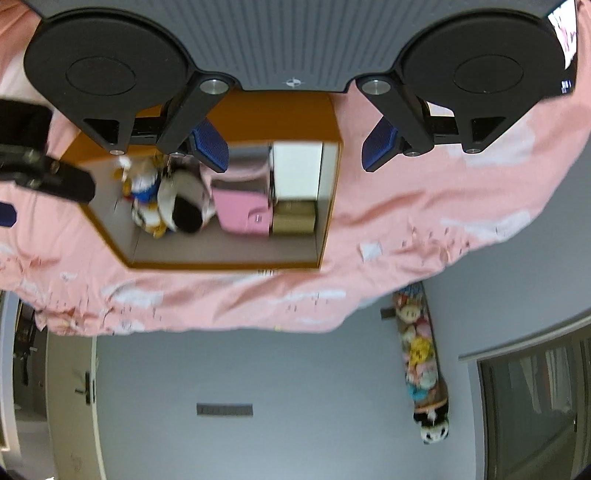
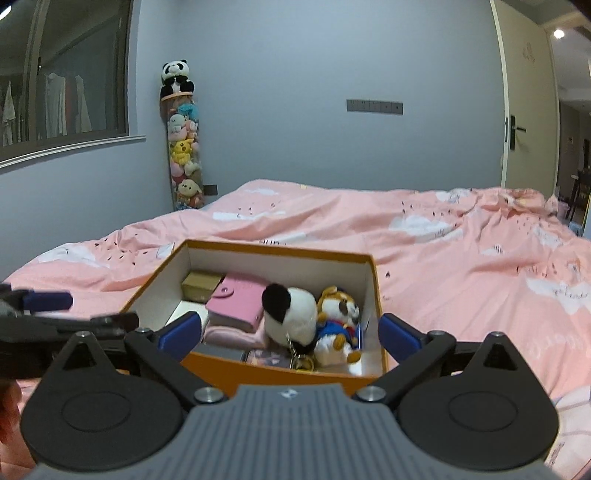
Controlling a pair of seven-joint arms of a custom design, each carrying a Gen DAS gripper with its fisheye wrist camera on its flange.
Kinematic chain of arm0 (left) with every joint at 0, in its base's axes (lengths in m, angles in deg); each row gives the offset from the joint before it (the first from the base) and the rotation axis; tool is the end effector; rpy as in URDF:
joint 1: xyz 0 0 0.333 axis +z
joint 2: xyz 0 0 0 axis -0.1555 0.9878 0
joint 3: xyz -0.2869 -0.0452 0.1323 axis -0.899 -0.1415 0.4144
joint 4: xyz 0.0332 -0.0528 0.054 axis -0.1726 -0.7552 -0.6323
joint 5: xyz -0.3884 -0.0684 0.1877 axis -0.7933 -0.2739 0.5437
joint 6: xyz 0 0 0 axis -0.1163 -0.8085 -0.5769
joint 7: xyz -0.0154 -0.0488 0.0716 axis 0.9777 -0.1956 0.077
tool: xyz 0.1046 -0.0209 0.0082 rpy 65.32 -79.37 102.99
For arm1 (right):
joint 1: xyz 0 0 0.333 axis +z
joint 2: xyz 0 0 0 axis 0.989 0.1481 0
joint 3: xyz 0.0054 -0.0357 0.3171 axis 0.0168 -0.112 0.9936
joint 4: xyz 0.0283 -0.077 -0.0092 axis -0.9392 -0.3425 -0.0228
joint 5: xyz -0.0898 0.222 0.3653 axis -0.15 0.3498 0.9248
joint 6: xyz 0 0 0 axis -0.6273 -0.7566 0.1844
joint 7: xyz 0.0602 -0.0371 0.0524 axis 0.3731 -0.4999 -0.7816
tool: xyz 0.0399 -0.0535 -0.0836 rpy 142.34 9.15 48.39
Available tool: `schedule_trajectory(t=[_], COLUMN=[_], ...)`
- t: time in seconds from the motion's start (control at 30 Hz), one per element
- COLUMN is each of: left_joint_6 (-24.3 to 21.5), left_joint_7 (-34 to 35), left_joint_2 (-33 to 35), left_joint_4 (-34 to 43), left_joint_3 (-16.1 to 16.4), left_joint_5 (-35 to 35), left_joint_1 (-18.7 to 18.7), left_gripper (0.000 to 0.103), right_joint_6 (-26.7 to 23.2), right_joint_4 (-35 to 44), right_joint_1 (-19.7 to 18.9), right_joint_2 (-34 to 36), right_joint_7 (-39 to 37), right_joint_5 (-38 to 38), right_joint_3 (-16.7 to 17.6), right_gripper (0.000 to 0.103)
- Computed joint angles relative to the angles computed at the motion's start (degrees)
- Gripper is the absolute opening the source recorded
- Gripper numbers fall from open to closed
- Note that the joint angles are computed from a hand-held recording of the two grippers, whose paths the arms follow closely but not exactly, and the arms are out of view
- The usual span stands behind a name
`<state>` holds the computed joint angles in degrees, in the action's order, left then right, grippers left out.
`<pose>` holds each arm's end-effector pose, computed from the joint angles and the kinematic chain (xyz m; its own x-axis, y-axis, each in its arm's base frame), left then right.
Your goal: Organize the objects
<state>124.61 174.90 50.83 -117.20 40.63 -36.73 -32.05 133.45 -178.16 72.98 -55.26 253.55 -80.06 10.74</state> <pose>0.5135 -0.2169 0.5644 -0.5658 -0.8176 -0.1068 -0.3843 0.3762 -0.8431 0.3853 0.1348 0.5671 -0.4461 -0.8941 -0.0399 -0.3331 0.2073 -0.9198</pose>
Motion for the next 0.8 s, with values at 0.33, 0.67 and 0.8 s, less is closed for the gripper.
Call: schedule_trajectory(t=[0.33,0.67,0.8], left_joint_6=[-3.60,-5.49,-5.85], left_joint_7=[-1.62,-6.95,-7.60], left_joint_2=[0.81,1.41,1.31], left_joint_4=[-0.42,-0.27,-0.38], left_joint_3=[-0.21,-3.11,-3.22], left_joint_5=[-0.09,4.15,5.31], left_joint_1=[1.03,4.72,4.86], left_gripper=[0.094,0.094,0.094], right_joint_6=[-0.67,-1.05,-0.97], right_joint_4=[-1.48,-2.19,-2.11], right_joint_1=[1.60,2.64,2.89], right_joint_2=[0.58,1.27,1.76], right_joint_7=[0.24,-0.82,-1.47], right_joint_5=[1.98,3.89,4.27], right_joint_3=[-1.09,-1.96,-2.18], right_gripper=[0.102,0.102,0.102])
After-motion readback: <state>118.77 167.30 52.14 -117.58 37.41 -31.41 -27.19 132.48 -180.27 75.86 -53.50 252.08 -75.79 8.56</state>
